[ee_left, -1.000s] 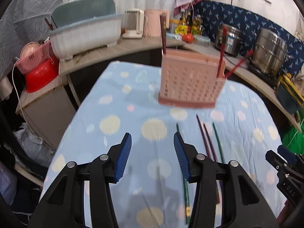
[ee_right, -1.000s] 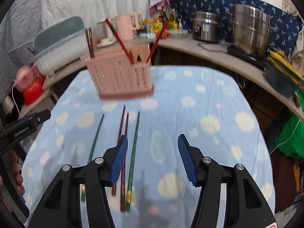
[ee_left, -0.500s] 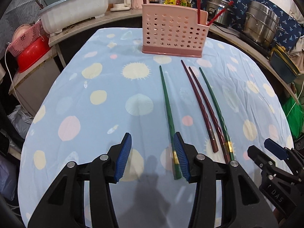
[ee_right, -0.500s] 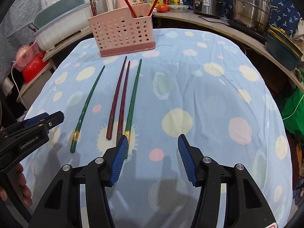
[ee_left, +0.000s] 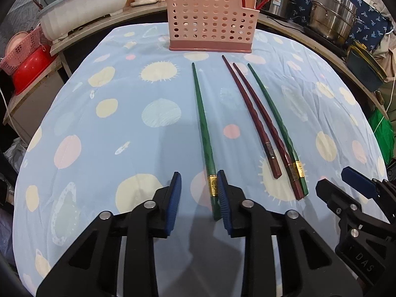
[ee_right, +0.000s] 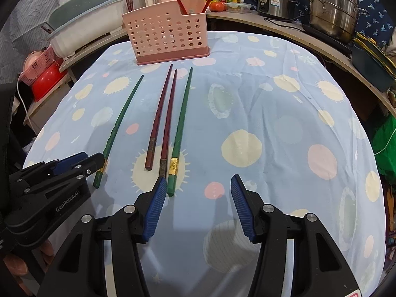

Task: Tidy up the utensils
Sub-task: 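Move both open tools back down to the remaining chopsticks, then grasp a green chopstick with the left tool while the right tool grasps another green chopstick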

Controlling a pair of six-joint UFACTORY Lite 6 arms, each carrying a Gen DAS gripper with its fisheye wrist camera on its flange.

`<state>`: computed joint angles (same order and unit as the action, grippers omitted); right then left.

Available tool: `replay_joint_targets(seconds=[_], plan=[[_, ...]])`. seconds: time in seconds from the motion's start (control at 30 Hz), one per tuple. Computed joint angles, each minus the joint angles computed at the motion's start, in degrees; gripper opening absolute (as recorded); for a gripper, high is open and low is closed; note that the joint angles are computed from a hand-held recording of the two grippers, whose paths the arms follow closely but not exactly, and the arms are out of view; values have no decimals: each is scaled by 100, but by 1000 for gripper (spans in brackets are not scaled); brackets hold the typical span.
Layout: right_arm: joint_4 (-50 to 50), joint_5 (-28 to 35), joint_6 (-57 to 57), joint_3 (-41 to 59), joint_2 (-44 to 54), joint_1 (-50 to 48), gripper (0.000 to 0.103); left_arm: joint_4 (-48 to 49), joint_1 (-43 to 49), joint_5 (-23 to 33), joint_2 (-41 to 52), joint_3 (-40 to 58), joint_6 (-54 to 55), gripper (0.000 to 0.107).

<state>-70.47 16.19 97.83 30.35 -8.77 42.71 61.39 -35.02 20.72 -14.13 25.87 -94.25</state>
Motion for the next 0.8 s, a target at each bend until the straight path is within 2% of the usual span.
replay_joint_targets(seconds=[0.07,0.2,0.3,0.53,0.8], plan=[[-90,-29,70,86,140,19,46,59,-6,-8,-5,-25,-38,23],[-270,-93,219,253,420,42,35,2,142,-108,6,-79,65,10],[-381,-93,291,421,680,75,28,-84,326,-275,-104,-174,198,8],[-560,-156,418,688,1109,40,23,-44,441,-384,-152,-243,219,8],[-911,-162,751,706,1204,10,22,64,468,-411,-138,-256,138,8]])
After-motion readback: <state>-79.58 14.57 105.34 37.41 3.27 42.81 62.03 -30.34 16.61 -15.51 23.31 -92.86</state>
